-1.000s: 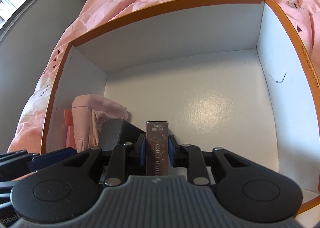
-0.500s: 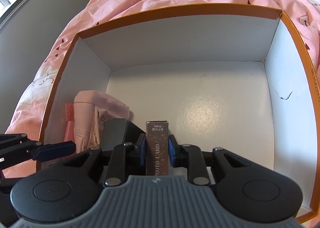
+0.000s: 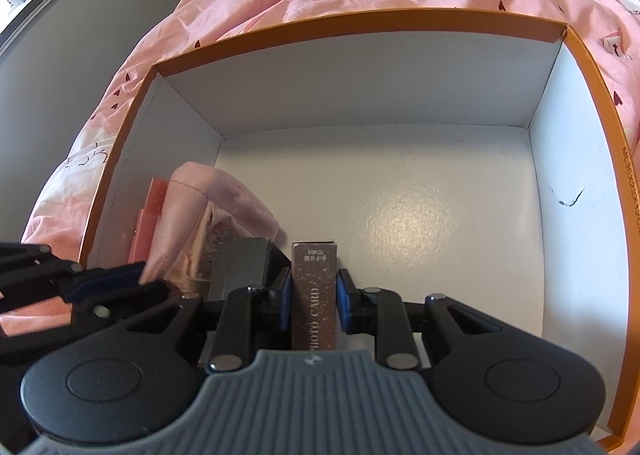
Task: Organize objects
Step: 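Carry both held boxes into the orange box beside the pink items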
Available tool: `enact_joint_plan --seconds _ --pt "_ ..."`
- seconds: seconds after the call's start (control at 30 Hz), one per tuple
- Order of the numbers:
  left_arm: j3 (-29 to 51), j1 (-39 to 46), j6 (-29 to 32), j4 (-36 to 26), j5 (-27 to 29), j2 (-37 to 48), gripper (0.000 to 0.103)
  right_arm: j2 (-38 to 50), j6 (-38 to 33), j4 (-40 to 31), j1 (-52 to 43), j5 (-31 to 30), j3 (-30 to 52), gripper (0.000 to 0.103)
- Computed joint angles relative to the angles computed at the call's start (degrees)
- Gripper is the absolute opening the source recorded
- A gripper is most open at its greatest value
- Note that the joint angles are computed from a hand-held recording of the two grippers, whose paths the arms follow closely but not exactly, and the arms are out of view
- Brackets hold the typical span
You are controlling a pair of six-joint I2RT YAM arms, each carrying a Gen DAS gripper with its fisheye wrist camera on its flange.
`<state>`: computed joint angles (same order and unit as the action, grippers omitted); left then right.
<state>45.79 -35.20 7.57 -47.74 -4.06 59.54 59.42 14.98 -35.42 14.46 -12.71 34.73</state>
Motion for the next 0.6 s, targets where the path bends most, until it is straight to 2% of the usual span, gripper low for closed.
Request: enact_joint_plan --seconds 0.23,0.47,0.6 --pt "1.37 -4.24 -1.78 -1.68 -4.39 1.42 0.009 -0.62 1.23 -1.07 0.45 0.29 0.25 0.025" --pt "0.03 -1.04 -4.86 -1.82 0.69 2.72 0.011 -1.2 5.16 -2.21 1.71 0.37 0.5 0.027" --pt "0.33 6.66 -4.79 -2.67 9.63 2.72 0.017 0.48 8.79 -1.8 3.35 1.27 0.95 0.029"
